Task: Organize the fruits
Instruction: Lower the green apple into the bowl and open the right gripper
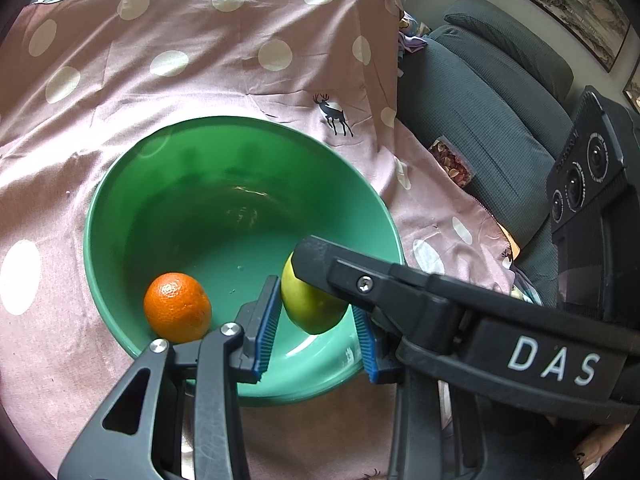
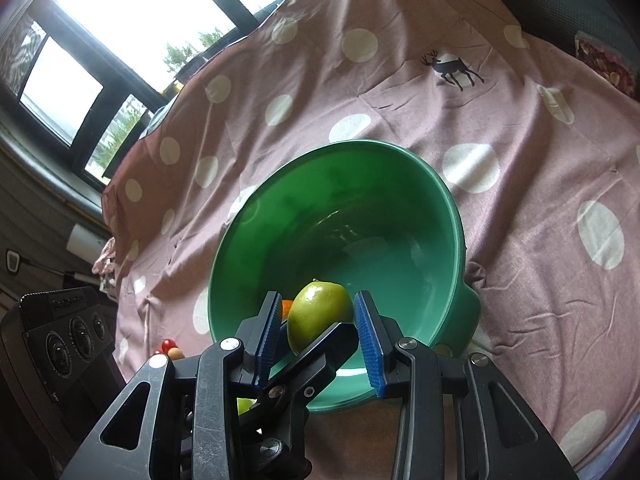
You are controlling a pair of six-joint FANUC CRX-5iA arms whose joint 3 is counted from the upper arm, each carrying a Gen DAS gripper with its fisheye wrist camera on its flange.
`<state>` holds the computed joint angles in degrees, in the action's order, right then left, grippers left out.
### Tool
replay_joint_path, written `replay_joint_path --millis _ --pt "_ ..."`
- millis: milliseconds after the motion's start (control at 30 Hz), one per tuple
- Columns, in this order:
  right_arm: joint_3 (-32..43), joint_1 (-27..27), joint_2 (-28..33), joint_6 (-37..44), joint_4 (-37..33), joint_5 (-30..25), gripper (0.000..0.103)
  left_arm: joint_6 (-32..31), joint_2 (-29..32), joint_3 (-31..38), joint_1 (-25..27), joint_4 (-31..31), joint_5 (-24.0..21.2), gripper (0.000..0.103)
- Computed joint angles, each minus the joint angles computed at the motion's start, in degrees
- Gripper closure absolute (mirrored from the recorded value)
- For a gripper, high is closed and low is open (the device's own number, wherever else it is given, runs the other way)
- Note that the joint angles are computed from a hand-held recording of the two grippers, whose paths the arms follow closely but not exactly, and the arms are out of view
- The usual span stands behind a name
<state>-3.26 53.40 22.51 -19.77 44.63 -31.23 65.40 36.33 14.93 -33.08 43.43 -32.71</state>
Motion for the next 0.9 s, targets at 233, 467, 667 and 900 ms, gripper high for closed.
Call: replay_joint_path --millis 233,467,667,900 --pt "0.0 0.1 0.0 0.1 -0.3 -0.3 0.063 0.8 0.4 0.7 0.0 -1.0 -0.4 0.069" --pt "1.3 0.4 0.6 1.7 -1.8 -2.0 0.063 1.3 0.5 1.1 0.0 -1.6 -0.7 0.069" --pt "2.1 0.6 0.8 2.9 -3.0 -3.0 0.062 1.9 0.9 1.7 0.0 -2.1 -0.9 0.069" --pt "2.4 0.5 0.9 3.8 -4.1 -3.3 0.062 3.1 1.1 2.1 -0.1 -3.3 -1.2 0.069"
